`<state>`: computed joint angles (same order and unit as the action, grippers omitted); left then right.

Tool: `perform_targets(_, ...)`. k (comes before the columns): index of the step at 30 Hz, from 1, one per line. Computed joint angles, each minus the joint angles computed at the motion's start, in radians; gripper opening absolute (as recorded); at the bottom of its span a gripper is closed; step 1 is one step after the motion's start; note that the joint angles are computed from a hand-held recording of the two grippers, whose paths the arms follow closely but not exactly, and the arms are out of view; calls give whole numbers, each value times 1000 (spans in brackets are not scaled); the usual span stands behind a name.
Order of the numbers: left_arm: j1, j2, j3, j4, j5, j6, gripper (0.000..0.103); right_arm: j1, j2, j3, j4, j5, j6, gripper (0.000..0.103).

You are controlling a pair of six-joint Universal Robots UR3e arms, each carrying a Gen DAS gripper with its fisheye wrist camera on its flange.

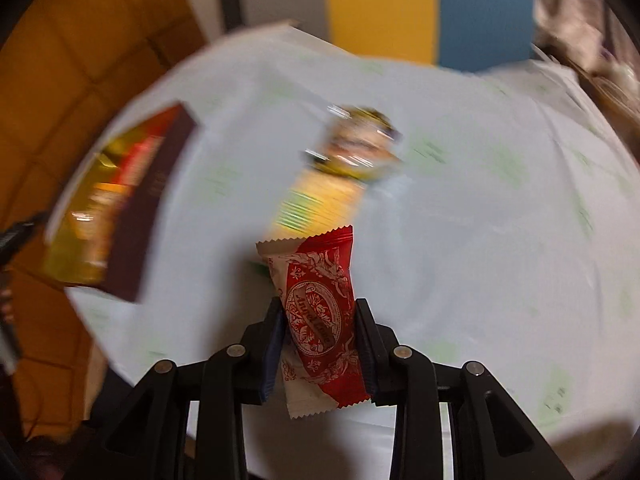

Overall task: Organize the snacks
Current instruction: 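Carry the red-white candy into the tray and open the right gripper, then withdraw both grippers from the tray toward the cracker and sesame packets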

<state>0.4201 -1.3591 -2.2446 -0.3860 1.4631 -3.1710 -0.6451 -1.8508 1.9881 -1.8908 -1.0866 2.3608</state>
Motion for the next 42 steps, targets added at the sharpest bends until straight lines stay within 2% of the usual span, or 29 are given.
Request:
perform_targets(3, 12, 11, -10, 1, -11, 1, 59, 150, 17, -40, 5, 50, 36, 34)
perform_targets(11, 27, 31, -27, 6, -25, 22, 59, 596, 262, -218, -206, 96, 244, 34)
perform_targets(14, 39, 34, -35, 6, -33, 28, 60, 716, 404, -321, -259, 104, 319, 35)
perform_targets(18, 54, 29, -48, 7, -43, 38, 60, 805, 565, -418, -304, 122, 392, 37)
perform_targets(20, 65, 34, -58, 6, -51, 44, 60, 847, 622, -434, -351, 78, 424, 52)
perform_targets(22, 75, 42, -71, 8, -57, 53, 59, 872, 653, -441, -364, 37, 442, 54)
perform_targets(25, 82, 44, -81, 13, -59, 55, 59, 871, 641, -398, -390, 40, 438, 54)
perform_targets(31, 44, 30, -76, 25, -42, 49, 60, 817, 550, -280, -424, 61, 385, 54)
perform_targets(36, -3, 32, -64, 21, -25, 44, 60, 779, 473, -218, -465, 93, 391, 54)
perform_targets(42, -59, 42, -49, 2, -14, 44, 60, 735, 396, -157, -509, 85, 408, 54)
